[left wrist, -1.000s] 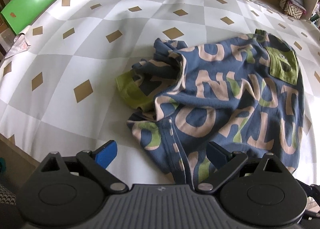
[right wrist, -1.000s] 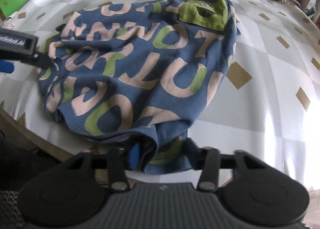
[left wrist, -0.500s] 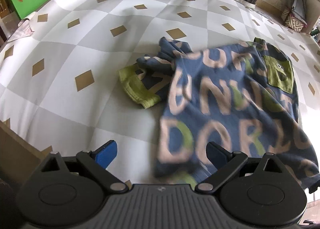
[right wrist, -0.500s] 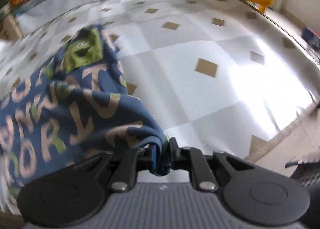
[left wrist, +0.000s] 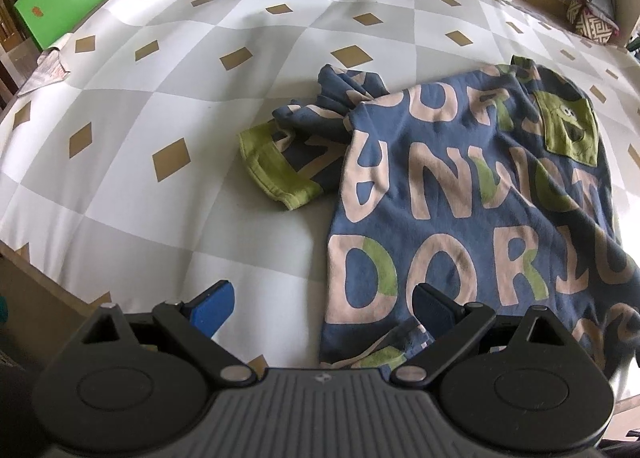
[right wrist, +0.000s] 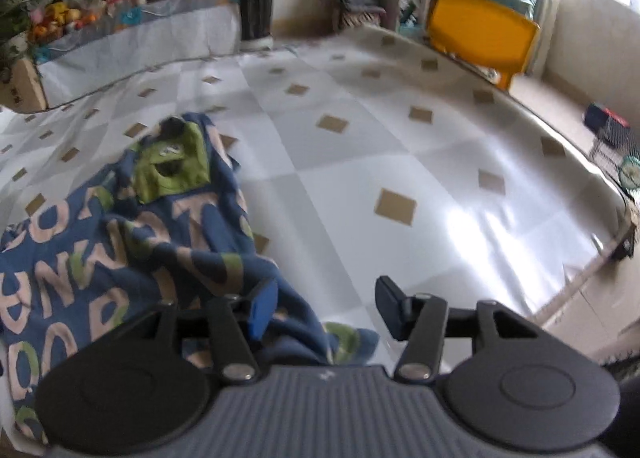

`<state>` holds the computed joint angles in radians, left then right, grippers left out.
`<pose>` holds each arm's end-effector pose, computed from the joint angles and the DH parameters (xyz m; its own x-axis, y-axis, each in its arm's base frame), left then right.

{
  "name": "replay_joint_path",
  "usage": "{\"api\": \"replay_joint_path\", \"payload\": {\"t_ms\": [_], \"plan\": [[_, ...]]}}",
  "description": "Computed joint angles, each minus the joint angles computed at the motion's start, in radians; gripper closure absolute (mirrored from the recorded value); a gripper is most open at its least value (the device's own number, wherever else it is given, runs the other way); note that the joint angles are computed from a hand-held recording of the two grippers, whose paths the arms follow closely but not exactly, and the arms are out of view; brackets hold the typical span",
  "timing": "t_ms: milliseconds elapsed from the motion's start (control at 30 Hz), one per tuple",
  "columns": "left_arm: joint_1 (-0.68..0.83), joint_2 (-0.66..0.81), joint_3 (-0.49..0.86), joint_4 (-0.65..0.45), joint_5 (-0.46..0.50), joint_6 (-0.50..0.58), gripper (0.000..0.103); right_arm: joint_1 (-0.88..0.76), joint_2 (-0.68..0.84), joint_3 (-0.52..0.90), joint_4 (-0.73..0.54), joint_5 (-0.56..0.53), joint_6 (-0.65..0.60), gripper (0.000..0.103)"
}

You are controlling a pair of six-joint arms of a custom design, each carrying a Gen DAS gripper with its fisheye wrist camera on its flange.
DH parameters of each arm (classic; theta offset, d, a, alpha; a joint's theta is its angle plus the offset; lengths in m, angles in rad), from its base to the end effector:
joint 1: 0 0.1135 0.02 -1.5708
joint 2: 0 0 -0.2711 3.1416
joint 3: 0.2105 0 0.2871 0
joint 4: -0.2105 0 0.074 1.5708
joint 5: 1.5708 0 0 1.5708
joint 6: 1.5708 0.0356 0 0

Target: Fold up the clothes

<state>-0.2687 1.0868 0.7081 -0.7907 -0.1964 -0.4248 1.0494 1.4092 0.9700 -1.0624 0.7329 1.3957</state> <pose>0.2134 -0.0516 0.2051 -0.8856 -0.1754 -0.4300 -0.1955 0.9807 0.0026 0.1516 0.2161 0.2158 -0.6985 0.2534 -0.6693 0.3811 0.9233 -0.0482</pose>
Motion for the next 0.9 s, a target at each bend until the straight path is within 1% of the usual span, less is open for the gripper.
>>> {"api": "replay_joint_path", "payload": {"t_ms": [33,133,167,200,233,300,367,467,600,767,833,900], "plan": [[-0.001,-0.004,-0.001,0.004,0.003,-0.002,0.007,0.012,0.003,0.004,0.017,0.016,-0.032,0.050],[0.005,0.009,0.011,0.007,0.026,0.002,0.007,0.027,-0.029,-0.023,0.179,-0.013,-0.205,0.050],[0.008,0.029,0.024,0.003,0.034,0.008,0.007,0.021,-0.056,-0.052,0.274,-0.071,-0.283,0.050],[0.000,0.044,0.032,0.003,0.023,0.020,0.007,0.012,-0.073,-0.077,0.362,-0.143,-0.352,0.050],[-0.009,0.059,0.040,0.004,0.007,0.033,0.007,0.008,-0.070,-0.089,0.422,-0.208,-0.409,0.050],[-0.042,0.072,0.043,0.005,-0.050,0.046,0.007,0.000,-0.044,-0.095,0.508,-0.325,-0.504,0.051],[-0.052,0.089,0.045,-0.001,-0.067,0.047,0.007,-0.004,-0.008,-0.085,0.551,-0.410,-0.566,0.051],[-0.051,0.102,0.049,-0.004,-0.072,0.045,0.007,-0.002,0.050,-0.065,0.583,-0.497,-0.622,0.052],[-0.028,0.090,0.046,-0.001,-0.058,0.026,0.007,0.023,0.121,-0.035,0.592,-0.550,-0.652,0.053],[-0.011,0.087,0.045,0.001,-0.055,0.017,0.007,0.029,0.189,-0.005,0.618,-0.588,-0.679,0.058],[-0.006,0.085,0.044,0.002,-0.052,0.009,0.007,0.032,0.209,0.001,0.621,-0.596,-0.673,0.064],[-0.004,0.081,0.043,0.003,-0.053,0.004,0.007,0.035,0.217,0.000,0.640,-0.593,-0.673,0.066]]}}
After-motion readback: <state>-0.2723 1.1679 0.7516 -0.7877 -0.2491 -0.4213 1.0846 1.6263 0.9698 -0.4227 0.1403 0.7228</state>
